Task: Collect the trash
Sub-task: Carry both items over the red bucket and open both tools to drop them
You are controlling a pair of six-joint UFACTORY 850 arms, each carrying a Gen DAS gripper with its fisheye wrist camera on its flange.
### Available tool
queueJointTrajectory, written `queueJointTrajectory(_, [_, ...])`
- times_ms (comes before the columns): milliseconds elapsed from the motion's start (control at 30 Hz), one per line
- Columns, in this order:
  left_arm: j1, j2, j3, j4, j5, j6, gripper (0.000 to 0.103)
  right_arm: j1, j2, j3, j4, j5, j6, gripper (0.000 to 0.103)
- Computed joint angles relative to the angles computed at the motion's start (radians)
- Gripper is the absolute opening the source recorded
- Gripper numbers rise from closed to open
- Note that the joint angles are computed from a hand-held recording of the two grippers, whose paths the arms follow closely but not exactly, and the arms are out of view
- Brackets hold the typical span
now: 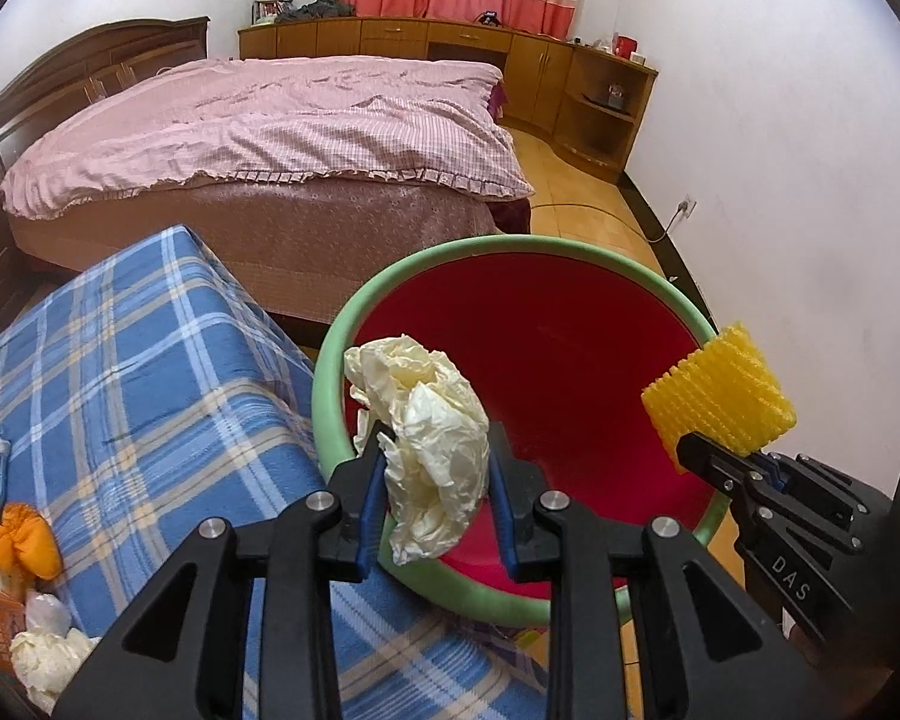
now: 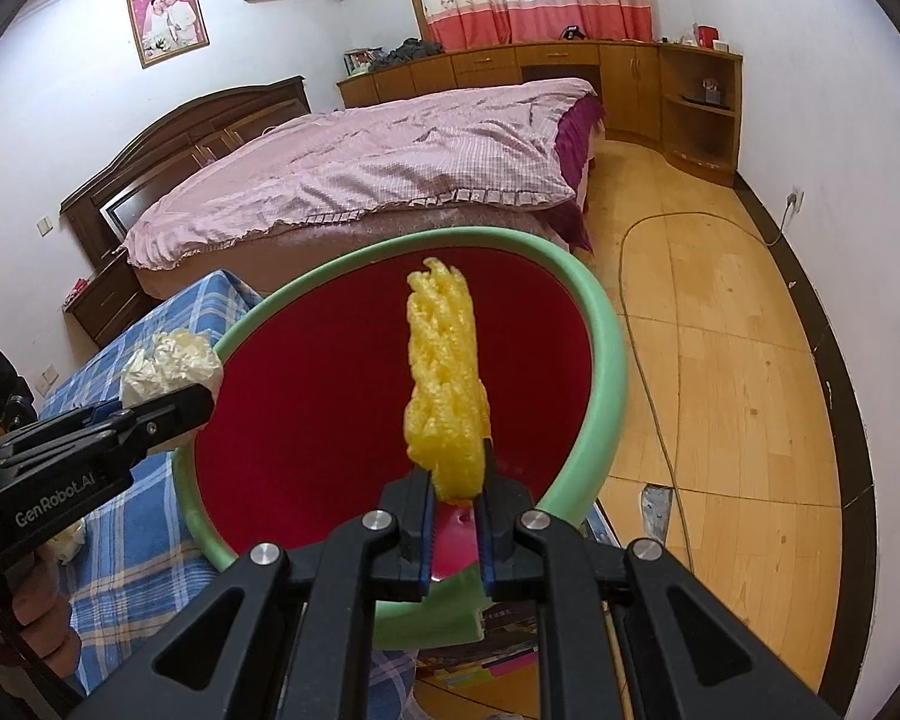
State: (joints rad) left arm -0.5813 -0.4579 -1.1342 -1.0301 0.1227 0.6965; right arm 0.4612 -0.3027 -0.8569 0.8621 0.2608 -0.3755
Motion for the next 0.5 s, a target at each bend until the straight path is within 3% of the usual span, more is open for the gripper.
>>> queueJointTrajectory(100, [0.005, -0.006, -0.004, 0.021, -0.001, -0.034, 0.044, -0.001, -0.002, 0.0, -0.029, -0.005, 0.033, 0.015])
queueJointTrajectory(167, [0.006, -0.004, -0.001, 0.03, 0.003, -0.054, 0.047, -0.004, -0.003, 0.003, -0.065, -0.006, 0.07, 0.022])
queueJointTrajectory(333, [0.006, 0.005, 0.007, -0.053, 0.011, 0.01, 0.048, -0.008, 0.002, 0.013, -0.19, 0.003, 0.194, 0.033])
queueJointTrajectory(500, [0.008, 0.034, 0.035, -0.053, 0.026, 0.004, 0.048, -0.001, 0.017, 0.022, -0.201, 0.011, 0.209, 0.035])
